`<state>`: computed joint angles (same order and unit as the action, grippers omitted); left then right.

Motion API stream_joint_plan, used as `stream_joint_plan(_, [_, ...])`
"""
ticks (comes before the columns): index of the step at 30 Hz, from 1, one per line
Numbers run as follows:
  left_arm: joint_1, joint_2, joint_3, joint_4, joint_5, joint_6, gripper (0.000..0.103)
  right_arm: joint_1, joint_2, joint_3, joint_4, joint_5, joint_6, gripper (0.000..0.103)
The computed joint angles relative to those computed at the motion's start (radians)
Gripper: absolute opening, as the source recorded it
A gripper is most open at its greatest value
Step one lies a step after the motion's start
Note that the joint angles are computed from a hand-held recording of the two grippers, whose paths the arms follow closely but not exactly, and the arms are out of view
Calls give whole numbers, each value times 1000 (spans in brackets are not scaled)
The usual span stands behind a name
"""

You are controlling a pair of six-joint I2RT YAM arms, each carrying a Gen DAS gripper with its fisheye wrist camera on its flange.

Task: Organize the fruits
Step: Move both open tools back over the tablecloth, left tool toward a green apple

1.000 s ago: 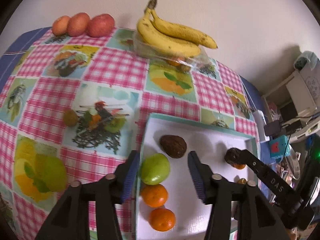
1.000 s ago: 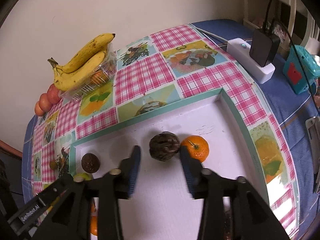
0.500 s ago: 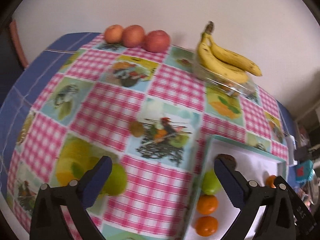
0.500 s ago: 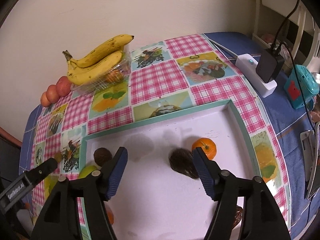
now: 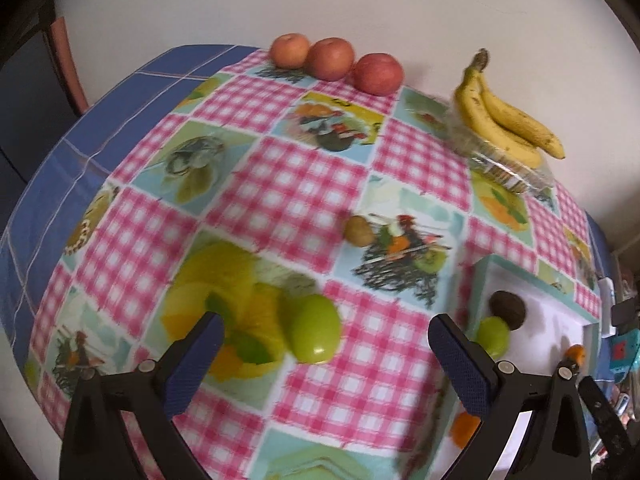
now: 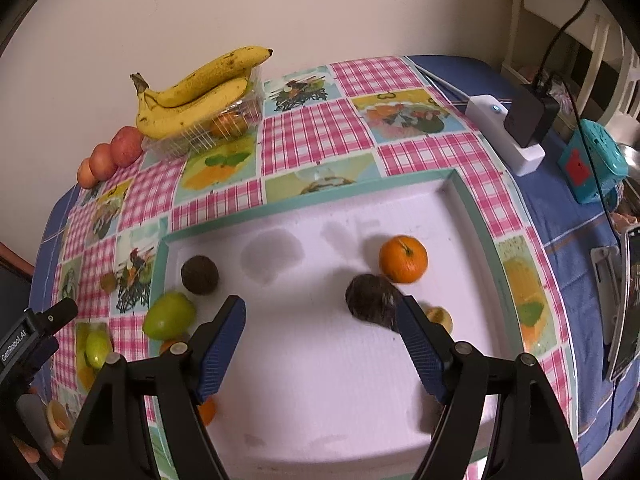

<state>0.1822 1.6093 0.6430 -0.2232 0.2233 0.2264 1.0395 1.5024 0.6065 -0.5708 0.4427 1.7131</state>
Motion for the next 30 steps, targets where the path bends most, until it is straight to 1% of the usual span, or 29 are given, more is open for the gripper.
stream_joint_plan(2, [27, 3, -3, 5, -2, 24, 103, 27, 13, 18, -30, 7, 23, 79])
stream_joint_plan(3, [37, 2, -5, 6, -4, 34, 103, 35, 18, 24, -39, 10, 31, 82])
stream_joint_plan(4, [45, 0, -5, 5, -3, 43, 103, 53, 27, 35, -54, 16, 52, 93])
stream_joint_plan(5, [57, -2, -6, 5, 0, 52, 103, 63, 31, 41, -62, 20, 65, 95])
stream_joint_plan(10, [107, -12, -10, 8, 12, 85, 103, 114, 91, 98, -81, 39, 96, 95])
stream_joint_plan(14, [142, 4, 8, -5, 15, 119, 103, 148, 169, 177, -92, 54, 97, 95])
stream_joint_plan(20, [217, 73, 81, 9, 12, 124, 103, 134, 249, 262, -33, 58, 28, 96])
stream_joint_plan(22, [250, 110, 124, -2, 20, 115, 103, 126, 272, 287, -10, 61, 9, 96])
stream_joint_plan(25, [295, 154, 179, -24, 39, 107, 103, 106, 306, 314, 49, 50, -50, 96])
stream_joint_plan(30, [347, 208, 242, -19, 70, 92, 103, 86, 368, 393, 47, 37, -123, 96])
